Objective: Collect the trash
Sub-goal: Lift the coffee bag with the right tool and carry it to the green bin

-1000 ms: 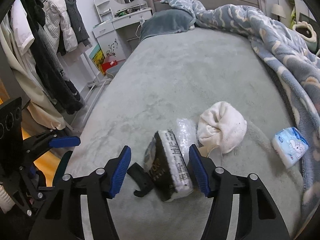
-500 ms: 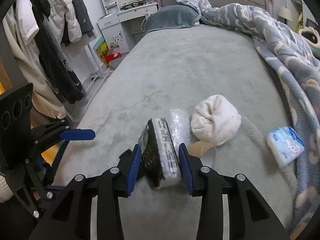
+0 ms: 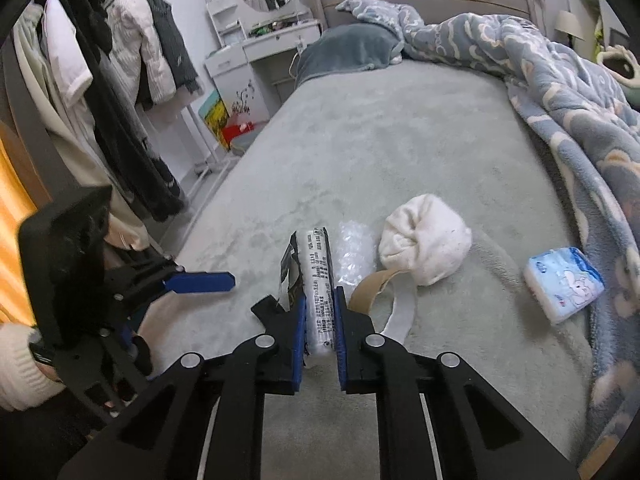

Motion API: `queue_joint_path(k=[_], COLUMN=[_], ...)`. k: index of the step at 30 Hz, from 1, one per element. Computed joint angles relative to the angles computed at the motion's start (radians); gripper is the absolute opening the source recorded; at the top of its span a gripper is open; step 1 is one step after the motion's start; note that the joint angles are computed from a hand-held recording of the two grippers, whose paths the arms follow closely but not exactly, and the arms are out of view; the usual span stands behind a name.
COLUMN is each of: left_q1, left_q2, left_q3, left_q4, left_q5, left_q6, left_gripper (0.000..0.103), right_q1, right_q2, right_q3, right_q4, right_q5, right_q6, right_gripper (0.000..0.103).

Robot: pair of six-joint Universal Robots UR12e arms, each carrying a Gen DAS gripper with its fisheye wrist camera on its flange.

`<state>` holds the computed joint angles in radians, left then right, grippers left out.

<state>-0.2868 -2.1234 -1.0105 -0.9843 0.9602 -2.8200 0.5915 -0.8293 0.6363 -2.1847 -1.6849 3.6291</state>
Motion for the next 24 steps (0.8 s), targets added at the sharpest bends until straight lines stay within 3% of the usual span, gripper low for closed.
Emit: queue_joint_path(k=[4,8,13,18,22,24], left_q1=[-0.004,-0.009,-0.017,-0.027,-0.036,-0.037], left_q2=[-0.004,-0.004,-0.011,-0.021,-0.025,-0.026], left_q3=[0.0,-0.003,0.008,0.029,0.035,0.037], left_q4=[0.017,0.035,0.02,-0.014,-0.021,-0.021], left_q5=[0.004,0.017,0.039,0.047,0.086,0.092], left_q6=[-0.015,-0.013,-0.012,0.014,0.016,0.005], left_gripper=[0.097,0.087,0.083,0.072,0.051,0.051], right_q1=[0.001,0.0,-0.004,-0.004,-0.003,-0.002], right_q2=[-0.028,-0.051,-0.068,-0.075,-0.076,-0.077], right_q3=[0.052,0.097,0.13,0.142,0.142,0.145], right_q4=[-0.067,-0.128,-0.164,-0.163,-0.155,-0.155], right_q5=[-0.035,-0.061,-0.065,-0.068,-0.071,-0.074], right_q6=[0.015,0.036,0.056,0.056,0.063,0.071], right_gripper=[0.013,0.013,0.013,0.013,0.013,0.013])
